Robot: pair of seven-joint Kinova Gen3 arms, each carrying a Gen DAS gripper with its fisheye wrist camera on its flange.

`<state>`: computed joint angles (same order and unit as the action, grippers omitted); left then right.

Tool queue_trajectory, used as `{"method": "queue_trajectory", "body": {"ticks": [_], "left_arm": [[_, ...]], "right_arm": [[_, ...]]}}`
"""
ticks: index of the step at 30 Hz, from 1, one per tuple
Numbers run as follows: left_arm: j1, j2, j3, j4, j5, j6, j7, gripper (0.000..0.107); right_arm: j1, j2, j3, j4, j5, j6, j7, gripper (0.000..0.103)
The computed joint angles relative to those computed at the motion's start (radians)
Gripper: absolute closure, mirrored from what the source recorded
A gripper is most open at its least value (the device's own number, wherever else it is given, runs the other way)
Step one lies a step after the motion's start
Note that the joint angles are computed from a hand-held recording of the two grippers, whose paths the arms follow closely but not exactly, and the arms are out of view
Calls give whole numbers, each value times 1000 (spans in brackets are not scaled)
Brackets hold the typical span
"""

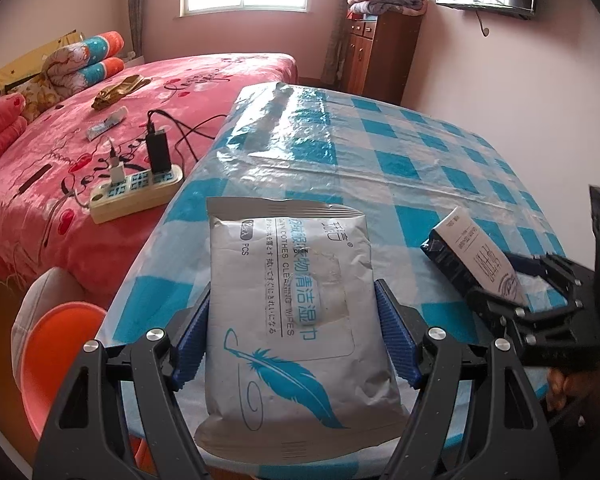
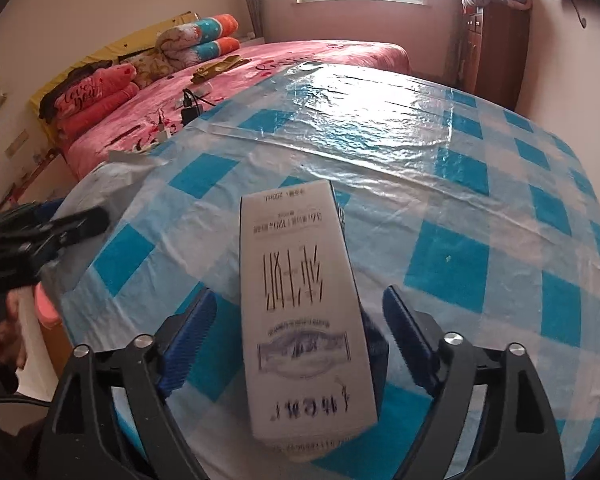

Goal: Collect trash
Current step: 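Carry the wet-wipes pack and milk carton over the orange bucket with both tools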

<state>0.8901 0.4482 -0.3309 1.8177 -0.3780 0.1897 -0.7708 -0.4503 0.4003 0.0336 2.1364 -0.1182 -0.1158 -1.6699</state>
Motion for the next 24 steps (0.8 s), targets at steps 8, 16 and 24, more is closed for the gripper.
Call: {"method": "queue_trajectory", "body": {"ticks": [8, 16, 24], "left_arm": [[-32, -24, 11, 46, 29, -41, -31, 32], [-42, -42, 1, 84, 90, -80, -93, 32], [-72, -54, 6, 118, 162, -106, -164, 32]], "right_arm": [[-94, 40, 110, -104, 5, 118, -11, 15], [-214, 66, 228, -146, 94, 191, -108, 45], [-298, 65, 297, -142, 179, 199, -202, 46]]}}
